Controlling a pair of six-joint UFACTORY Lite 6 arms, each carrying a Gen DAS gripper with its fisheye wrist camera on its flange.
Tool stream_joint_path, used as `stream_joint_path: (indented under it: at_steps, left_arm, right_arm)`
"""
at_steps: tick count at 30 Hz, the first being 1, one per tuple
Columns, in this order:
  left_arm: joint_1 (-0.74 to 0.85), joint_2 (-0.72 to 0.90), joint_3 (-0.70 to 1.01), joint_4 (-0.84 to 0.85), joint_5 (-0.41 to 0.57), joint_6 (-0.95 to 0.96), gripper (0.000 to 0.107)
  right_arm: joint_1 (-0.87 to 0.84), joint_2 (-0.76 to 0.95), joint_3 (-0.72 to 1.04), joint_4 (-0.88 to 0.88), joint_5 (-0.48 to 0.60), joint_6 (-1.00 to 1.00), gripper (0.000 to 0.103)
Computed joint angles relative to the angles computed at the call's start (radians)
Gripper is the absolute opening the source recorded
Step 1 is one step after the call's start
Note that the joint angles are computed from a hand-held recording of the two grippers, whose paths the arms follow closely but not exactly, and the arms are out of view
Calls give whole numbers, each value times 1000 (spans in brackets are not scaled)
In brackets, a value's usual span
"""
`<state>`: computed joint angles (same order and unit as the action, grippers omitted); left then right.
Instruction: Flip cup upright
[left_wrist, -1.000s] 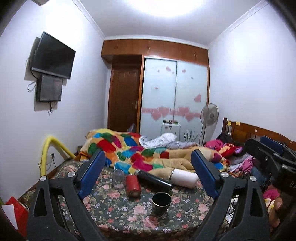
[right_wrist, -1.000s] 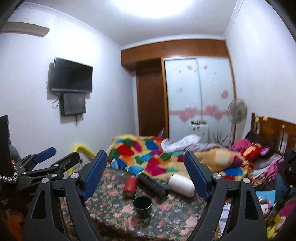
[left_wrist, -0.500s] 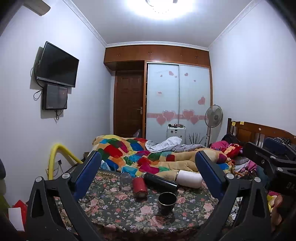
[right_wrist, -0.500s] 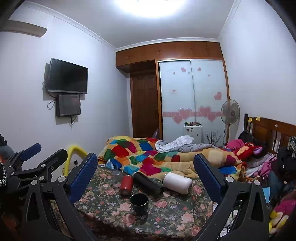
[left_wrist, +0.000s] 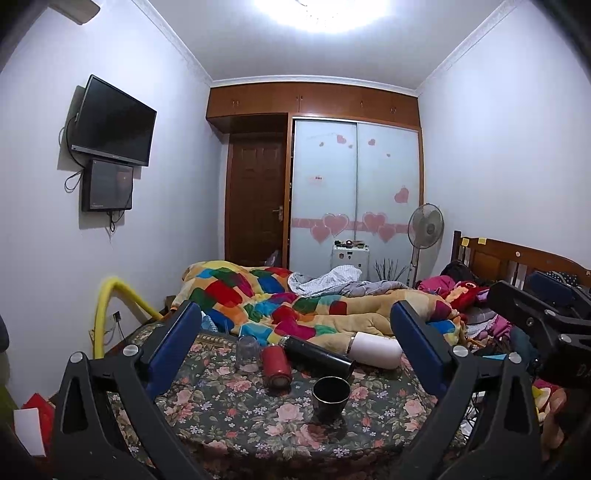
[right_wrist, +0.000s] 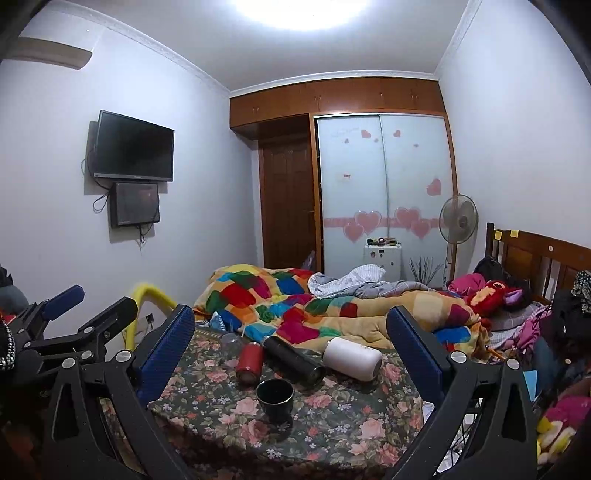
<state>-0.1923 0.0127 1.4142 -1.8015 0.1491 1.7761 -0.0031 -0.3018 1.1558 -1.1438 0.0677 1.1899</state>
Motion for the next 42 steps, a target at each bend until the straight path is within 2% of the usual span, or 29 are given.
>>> stream_joint_path:
  at_steps: [2,4,9,18,22,27,29,32,35,38,42]
  left_arm:
    - [0,3,-1,-7,1,8,103]
    - [-2,7,2,7,3,-8,103]
    - [-4,15,15,67,7,-66,103]
    - [-2,15,12,49,21,-53,103]
    - [3,23,22,87,30,-92,103]
    - [11,29,27,124,46,-134,103]
    - [17,30,30,131,53,-141,103]
    - [18,31,31,137,54,-147,103]
    - [18,31,32,145,54,-155,103]
    - [18,31,31,145,56,-156,103]
    - [17,40,41,183,56,-195,103]
  right_arm:
    - [1,2,2,-12,2,12,103]
    - [-3,2,4,106,-3,-105,103]
    - [-3,-1,1,180,-2,-179,103]
    - [-5,-6,-9,217,-5,-208,103]
    - [-11,-4,-6,377,-5,-367,103]
    - [-15,0,-1,456,0,-443,103]
    - [-15,1,1,439,1,-427,103]
    - [-21,5,6,520,-3,-507,103]
    - [-22,6,7,475,-2,-462,103]
    - [-25,13,15,555,-1,-541,103]
    - [-27,16,16,563,-2,-549,103]
